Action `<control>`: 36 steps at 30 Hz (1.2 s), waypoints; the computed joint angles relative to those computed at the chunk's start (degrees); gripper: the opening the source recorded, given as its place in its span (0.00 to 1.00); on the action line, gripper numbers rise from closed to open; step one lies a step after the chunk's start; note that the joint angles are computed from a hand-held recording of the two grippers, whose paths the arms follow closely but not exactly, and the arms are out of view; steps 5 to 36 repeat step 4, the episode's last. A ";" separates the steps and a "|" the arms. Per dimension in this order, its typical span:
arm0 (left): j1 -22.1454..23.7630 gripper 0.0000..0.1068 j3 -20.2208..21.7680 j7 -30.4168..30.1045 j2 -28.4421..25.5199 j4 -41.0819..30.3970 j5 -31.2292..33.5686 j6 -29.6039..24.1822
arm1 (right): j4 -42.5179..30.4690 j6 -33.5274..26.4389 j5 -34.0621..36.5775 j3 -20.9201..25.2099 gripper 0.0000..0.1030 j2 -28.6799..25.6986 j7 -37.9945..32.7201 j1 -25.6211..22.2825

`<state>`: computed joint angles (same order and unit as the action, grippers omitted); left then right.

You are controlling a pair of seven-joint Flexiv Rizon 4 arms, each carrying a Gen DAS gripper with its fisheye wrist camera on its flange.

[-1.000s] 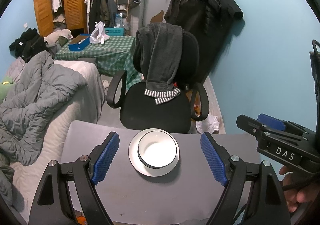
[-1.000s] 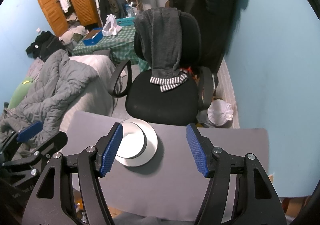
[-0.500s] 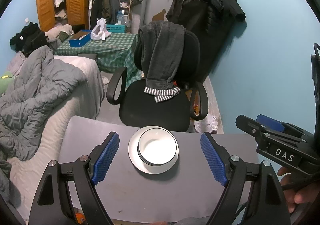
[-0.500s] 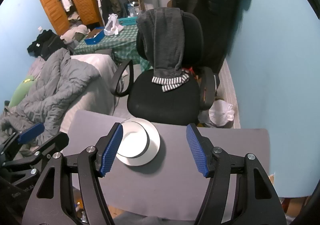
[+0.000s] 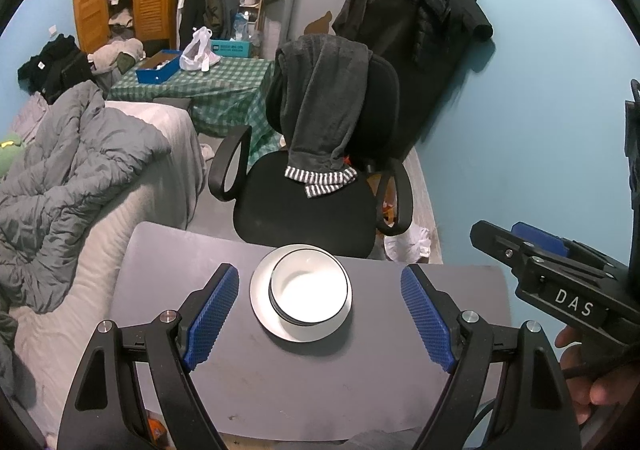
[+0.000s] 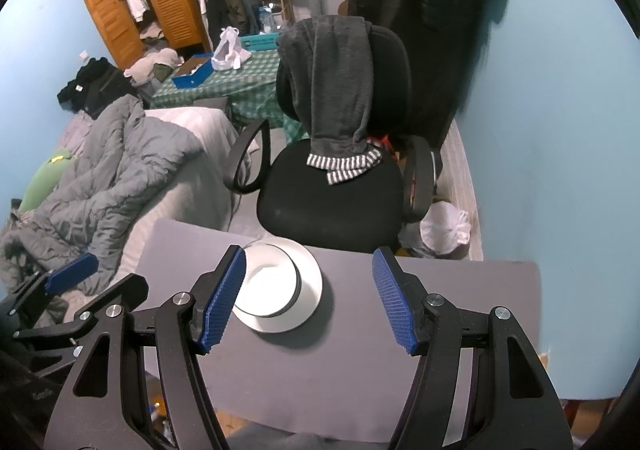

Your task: Organize plates and bowls

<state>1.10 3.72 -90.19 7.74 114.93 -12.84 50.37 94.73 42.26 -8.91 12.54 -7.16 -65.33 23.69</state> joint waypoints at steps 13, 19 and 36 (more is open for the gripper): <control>0.09 0.79 -0.28 -0.56 -0.26 -0.41 0.94 0.13 | -0.15 0.23 0.19 -0.11 0.63 -0.20 -0.50 -0.16; 0.09 0.79 -0.28 -0.56 -0.26 -0.41 0.94 0.13 | -0.15 0.23 0.19 -0.11 0.63 -0.20 -0.50 -0.16; 0.09 0.79 -0.28 -0.56 -0.26 -0.41 0.94 0.13 | -0.15 0.23 0.19 -0.11 0.63 -0.20 -0.50 -0.16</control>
